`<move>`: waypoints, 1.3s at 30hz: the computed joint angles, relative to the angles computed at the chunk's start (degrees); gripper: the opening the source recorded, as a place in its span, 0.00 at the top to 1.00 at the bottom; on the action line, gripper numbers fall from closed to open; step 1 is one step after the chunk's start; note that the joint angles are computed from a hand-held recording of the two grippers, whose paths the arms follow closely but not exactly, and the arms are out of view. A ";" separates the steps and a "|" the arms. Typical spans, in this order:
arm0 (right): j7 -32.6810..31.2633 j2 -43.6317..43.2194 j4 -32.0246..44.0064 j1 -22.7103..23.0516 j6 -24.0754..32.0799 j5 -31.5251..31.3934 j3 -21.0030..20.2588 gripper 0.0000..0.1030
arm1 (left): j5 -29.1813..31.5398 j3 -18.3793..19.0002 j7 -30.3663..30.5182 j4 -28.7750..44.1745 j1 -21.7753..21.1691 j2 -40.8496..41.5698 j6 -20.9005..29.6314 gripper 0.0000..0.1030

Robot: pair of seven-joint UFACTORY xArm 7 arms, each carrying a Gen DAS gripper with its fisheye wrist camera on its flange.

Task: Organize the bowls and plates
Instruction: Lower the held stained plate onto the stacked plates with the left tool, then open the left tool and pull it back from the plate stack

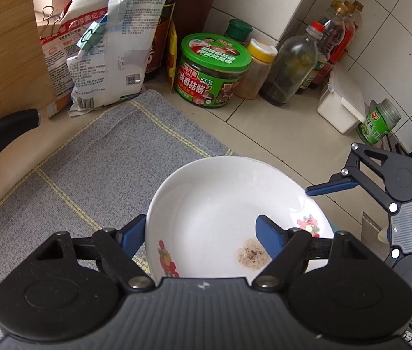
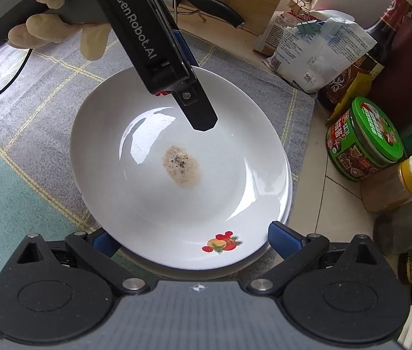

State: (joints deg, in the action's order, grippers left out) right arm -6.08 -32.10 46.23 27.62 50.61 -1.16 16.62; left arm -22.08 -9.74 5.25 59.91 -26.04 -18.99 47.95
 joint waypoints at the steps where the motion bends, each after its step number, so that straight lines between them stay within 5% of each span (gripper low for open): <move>1: -0.47 0.45 0.55 0.04 0.52 -0.26 0.04 0.00 | 0.16 -0.10 -0.35 0.10 0.07 0.09 0.11 0.23; 15: -2.10 1.99 3.14 0.05 3.89 -1.47 0.76 0.00 | -1.40 0.28 -0.63 -0.43 -0.14 -0.17 -0.18 0.23; 39: 9.27 -2.35 -1.32 0.19 1.29 -1.64 1.67 0.00 | 1.89 -0.75 -0.83 -0.80 -0.85 -0.55 -1.48 0.20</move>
State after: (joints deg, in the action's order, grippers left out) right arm 3.19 -34.45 44.92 27.81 51.90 -2.80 18.29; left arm -20.19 -10.49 4.42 59.11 -26.89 -19.54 46.48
